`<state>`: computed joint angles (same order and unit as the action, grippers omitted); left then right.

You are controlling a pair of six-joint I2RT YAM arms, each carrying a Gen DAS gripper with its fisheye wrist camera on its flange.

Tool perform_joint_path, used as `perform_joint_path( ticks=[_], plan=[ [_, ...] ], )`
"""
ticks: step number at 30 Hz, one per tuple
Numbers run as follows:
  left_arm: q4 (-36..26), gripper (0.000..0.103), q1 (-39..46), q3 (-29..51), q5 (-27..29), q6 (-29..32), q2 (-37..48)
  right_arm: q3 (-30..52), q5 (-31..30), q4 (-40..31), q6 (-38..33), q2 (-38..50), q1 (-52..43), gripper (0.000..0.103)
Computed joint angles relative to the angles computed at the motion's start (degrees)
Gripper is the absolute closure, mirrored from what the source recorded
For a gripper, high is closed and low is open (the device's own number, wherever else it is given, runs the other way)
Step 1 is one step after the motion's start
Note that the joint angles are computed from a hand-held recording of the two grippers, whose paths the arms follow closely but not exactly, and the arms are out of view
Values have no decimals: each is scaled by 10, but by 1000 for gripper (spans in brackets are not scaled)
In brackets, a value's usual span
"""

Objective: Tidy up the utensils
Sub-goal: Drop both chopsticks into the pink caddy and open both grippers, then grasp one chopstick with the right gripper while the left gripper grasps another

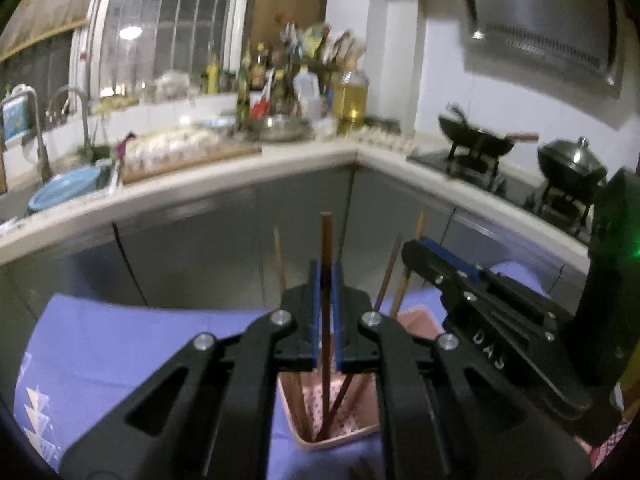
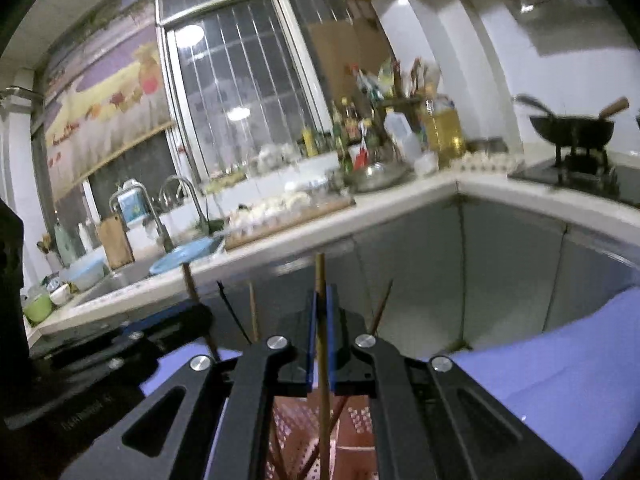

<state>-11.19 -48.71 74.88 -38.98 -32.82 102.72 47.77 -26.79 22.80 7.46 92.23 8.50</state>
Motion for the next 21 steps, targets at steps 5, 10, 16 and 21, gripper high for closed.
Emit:
perform_joint_path(
  ticks=[5,10,16,21],
  plan=[
    [-16,65,-22,-30,-39,-39,-23,-30,-28,6,35,-25,-19,55],
    [-14,59,-98,-132,-120,-111,-117,-123,-61,30,38,-140,-60,54],
    [-119,57,-220,-212,-147,-355,-72,-269,-139,-77,-41,-251,-147,54],
    [-72,57,-280,-253,-60,-475,10,-348,-127,-185,-192,-230,-175,67]
  ],
)
